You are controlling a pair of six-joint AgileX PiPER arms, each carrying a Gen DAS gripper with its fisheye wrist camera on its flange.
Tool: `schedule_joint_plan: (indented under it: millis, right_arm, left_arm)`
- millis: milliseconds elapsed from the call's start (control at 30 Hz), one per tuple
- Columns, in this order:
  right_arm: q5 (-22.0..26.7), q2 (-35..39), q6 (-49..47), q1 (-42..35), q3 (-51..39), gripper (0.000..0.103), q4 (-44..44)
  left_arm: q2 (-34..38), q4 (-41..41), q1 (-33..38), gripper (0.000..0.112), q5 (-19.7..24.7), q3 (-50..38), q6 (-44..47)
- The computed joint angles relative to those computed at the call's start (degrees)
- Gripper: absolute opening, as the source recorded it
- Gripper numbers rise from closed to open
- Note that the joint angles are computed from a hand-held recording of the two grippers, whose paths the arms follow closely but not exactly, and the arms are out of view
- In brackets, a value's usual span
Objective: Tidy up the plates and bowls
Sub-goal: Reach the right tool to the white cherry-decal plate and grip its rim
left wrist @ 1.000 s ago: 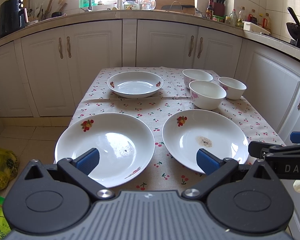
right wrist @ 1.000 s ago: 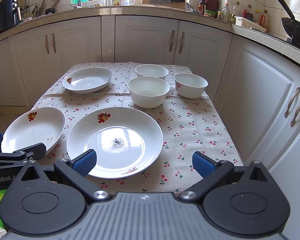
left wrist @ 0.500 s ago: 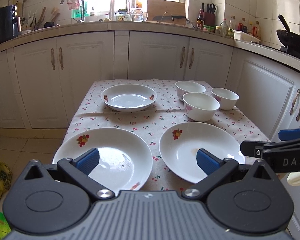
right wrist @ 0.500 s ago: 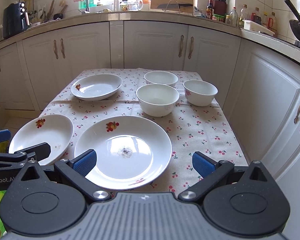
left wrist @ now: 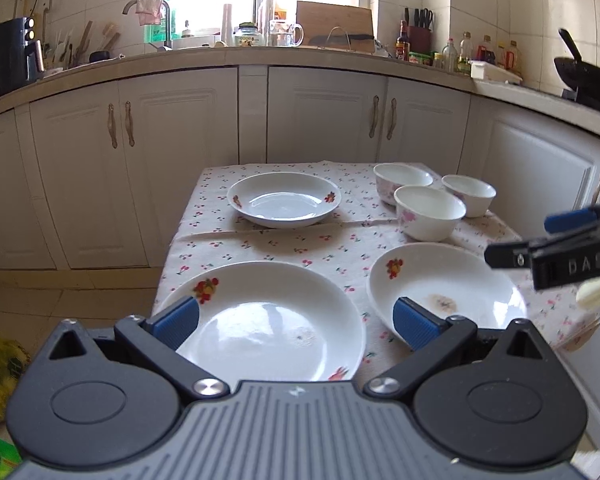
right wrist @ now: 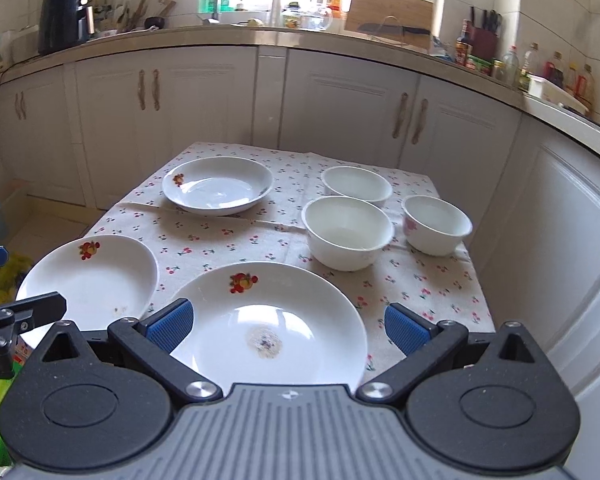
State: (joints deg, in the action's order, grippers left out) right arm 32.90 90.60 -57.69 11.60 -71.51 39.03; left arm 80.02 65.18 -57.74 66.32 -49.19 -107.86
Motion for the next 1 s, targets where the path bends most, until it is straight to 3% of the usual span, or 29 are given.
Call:
schedule_joint_plan:
  millis: [200, 500, 700, 867, 1000]
  right_arm:
    - [3.4, 4.8, -1.6, 2.6, -5.4, 0.103, 2.0]
    - [12.7, 13.8, -4.4, 6.4, -15.6, 0.103, 4.5]
    - [24.4, 21.8, -5.3, 7.5, -25.6, 0.103, 6.5]
    - [30.9, 28.1, -0.3, 9.4, -34.8, 0.103, 3.8]
    - [30.9, 30.4, 0.7, 11.7, -38.1, 0.103, 0.2]
  left_arm:
    - [-3.7, 0.4, -1.7, 0.102, 0.6, 7.0, 1.2]
    - [-12.2, -1.8, 1.2, 0.102, -7.3, 17.1, -1.3]
    - [-15.6, -1.5, 6.9, 0.102, -18.0, 22.2, 4.5]
    - [-17.1, 0.7, 13.0, 0.102, -26.7, 25.1, 8.8]
    - [-17.6, 2.0, 18.9, 0.102, -33.9, 26.4, 12.8]
